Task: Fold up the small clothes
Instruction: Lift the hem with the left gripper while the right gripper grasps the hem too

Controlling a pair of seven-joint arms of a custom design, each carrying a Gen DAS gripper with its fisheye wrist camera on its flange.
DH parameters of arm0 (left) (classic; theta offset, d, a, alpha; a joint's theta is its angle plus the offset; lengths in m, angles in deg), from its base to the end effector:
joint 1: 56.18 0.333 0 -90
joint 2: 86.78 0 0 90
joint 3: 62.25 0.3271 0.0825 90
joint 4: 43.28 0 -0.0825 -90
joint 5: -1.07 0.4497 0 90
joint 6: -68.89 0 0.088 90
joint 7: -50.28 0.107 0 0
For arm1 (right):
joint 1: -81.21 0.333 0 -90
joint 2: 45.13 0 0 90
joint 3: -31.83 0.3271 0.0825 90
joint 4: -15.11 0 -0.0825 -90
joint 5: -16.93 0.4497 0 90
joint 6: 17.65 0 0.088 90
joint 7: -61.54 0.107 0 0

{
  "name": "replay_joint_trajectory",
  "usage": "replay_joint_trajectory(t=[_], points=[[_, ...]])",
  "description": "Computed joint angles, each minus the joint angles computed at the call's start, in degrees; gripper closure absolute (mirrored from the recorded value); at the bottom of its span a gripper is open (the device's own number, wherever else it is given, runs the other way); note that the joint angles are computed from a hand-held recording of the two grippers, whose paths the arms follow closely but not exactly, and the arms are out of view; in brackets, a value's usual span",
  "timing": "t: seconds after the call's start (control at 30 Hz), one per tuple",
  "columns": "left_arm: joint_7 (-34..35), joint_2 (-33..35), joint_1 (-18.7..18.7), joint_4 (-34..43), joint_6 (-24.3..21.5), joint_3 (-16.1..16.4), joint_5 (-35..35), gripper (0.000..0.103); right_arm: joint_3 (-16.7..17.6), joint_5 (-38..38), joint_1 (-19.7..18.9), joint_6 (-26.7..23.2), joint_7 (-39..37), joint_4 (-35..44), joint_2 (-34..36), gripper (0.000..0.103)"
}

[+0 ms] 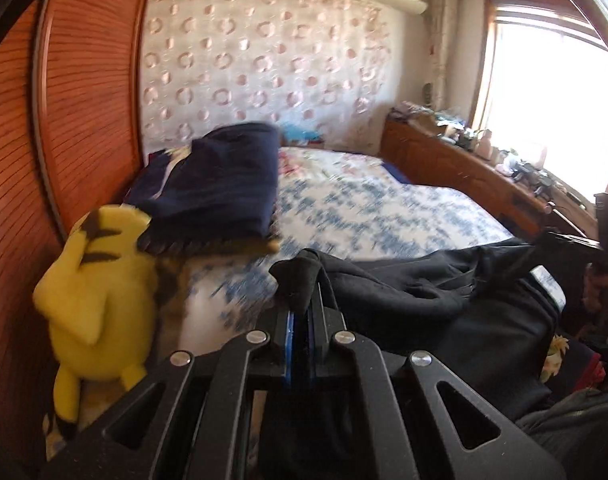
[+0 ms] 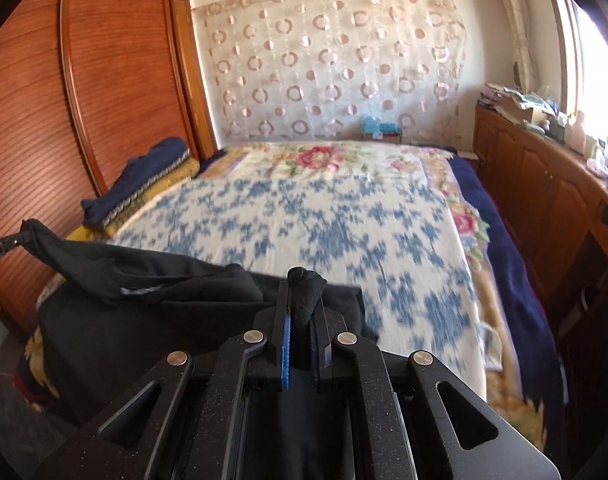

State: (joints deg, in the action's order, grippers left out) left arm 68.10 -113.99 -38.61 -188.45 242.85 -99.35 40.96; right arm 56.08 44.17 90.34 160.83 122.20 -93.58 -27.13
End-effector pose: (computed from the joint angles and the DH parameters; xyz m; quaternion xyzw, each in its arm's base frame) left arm 0.4587 -0.2254 0.4594 -0.6779 0.5685 -0.3571 0.2996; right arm 0.6357 0.3419 0.4246 -0.7762 0.4382 -0.1699 0.4203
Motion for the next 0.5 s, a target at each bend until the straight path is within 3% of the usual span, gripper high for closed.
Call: replay_joint_trajectory(t=[0.2, 0.3, 0.5], points=[[0.36, -4.06, -4.86, -4.02, -1.78, 2.17, -3.58, 0.101, 0.13, 3.80, -0.32, -1.84, -2.61, -6.82, -6.22, 0.099], [1.31, -3.36, -6.62, -4.40, -4.47, 3.11, -4.49, 0.101, 1.87, 11.18, -2.09, -5.76, -10.38, -8.26, -8.51, 0.099], [-1.36, -1.19, -7.43, -4.20, -7.92, 3.08, -2.34, 0.100, -9.22, -0.75, 7.32, -7.40, 1.77, -9.42, -6.43, 0.099]])
